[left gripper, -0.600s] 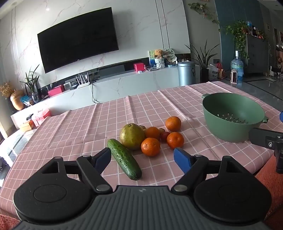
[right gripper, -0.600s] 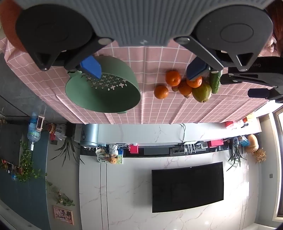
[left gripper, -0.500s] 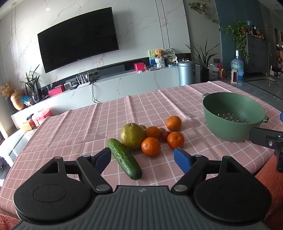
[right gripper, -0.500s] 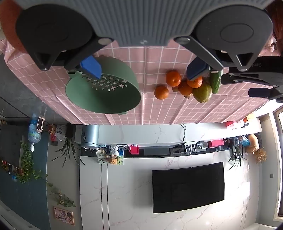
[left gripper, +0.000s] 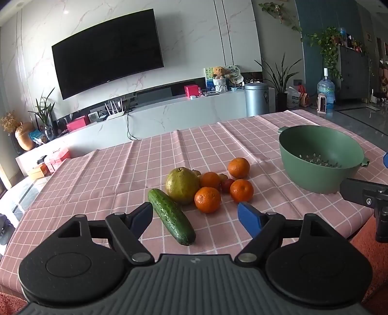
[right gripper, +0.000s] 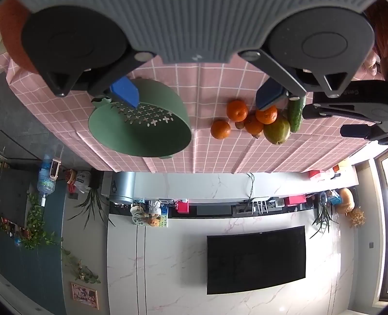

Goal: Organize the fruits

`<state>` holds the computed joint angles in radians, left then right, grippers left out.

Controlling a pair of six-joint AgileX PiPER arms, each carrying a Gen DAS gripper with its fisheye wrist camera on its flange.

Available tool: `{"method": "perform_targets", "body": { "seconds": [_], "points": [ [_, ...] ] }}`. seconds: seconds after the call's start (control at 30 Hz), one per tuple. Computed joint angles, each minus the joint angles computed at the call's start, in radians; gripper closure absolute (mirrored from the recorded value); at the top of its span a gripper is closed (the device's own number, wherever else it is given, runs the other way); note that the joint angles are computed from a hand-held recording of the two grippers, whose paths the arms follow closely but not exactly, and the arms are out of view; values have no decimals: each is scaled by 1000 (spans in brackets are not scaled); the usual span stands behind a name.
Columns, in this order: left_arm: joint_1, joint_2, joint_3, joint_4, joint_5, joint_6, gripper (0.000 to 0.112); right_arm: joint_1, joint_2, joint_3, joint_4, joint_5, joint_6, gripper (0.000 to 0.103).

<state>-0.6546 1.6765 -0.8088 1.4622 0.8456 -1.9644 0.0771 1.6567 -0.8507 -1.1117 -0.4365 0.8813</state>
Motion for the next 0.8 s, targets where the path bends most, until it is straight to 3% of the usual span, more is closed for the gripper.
{"method": "perform_targets", "body": {
  "seconds": [0.8],
  "points": [
    [5,9,-2,-14,-7,15,19,8,4,-16,-47,38,62,5]
  ]
}}
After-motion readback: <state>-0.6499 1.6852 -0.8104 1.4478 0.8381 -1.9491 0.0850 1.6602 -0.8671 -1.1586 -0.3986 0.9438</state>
